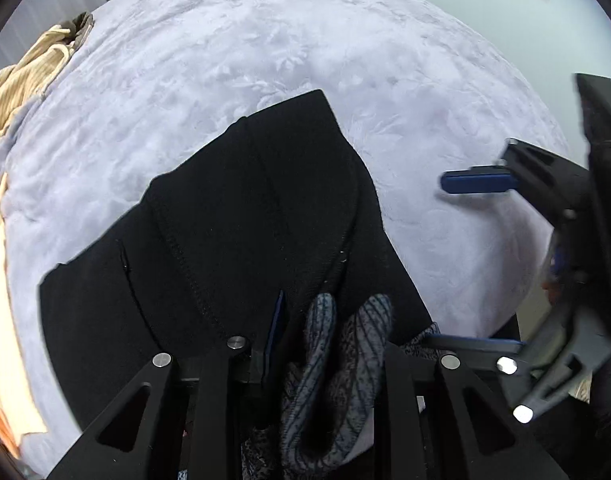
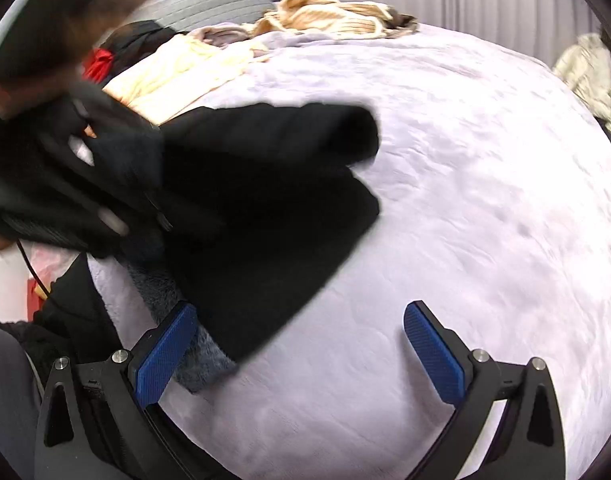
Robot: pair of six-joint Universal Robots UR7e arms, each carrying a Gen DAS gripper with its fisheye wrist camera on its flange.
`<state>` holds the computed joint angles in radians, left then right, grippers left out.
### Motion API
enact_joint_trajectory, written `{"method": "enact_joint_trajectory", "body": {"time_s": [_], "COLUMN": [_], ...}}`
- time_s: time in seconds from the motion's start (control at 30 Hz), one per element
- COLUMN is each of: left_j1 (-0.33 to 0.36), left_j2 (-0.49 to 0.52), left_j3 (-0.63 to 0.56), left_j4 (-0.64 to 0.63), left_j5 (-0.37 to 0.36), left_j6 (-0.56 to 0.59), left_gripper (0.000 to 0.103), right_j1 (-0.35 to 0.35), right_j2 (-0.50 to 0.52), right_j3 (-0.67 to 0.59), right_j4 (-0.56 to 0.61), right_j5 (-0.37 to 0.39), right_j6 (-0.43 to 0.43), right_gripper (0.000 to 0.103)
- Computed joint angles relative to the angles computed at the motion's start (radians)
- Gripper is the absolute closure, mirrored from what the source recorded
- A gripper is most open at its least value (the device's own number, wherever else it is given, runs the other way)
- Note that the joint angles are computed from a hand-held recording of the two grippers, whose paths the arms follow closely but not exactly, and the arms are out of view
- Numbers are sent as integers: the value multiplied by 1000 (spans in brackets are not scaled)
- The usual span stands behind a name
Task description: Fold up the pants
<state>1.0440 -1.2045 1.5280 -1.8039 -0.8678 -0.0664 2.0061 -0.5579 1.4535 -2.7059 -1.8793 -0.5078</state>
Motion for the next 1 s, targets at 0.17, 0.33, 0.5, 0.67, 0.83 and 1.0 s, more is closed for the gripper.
{"method": "enact_joint_trajectory", "body": {"time_s": [0.17, 0.33, 0.5, 0.67, 0.83, 1.0], "left_j1": [-3, -22, -14, 98, 251, 241], "left_j2": [-14, -67, -163, -176, -130, -115], "left_j3": [17, 41, 81, 54, -58, -45], "left_j4": [-31, -73, -175, -260, -281, -274], "left_j5": [-54, -190, -232, -113, -252, -184], "left_j6": [38, 60, 72, -78, -165, -87], "left_gripper": [36, 5, 5, 5, 5, 5], "right_j1": [4, 14, 36, 55, 76, 47], "right_j2": [-23, -50, -70, -55, 170, 354], "right_j3": [38, 50, 60, 29, -319, -602], "right_j4": [-17, -61, -129, -195, 53, 279], "right_j5": [-33, -79, -101, 39, 78, 2], "right_j6": [22, 29, 45, -37, -55, -34], "right_gripper": [0, 0, 0, 0, 0, 1]}}
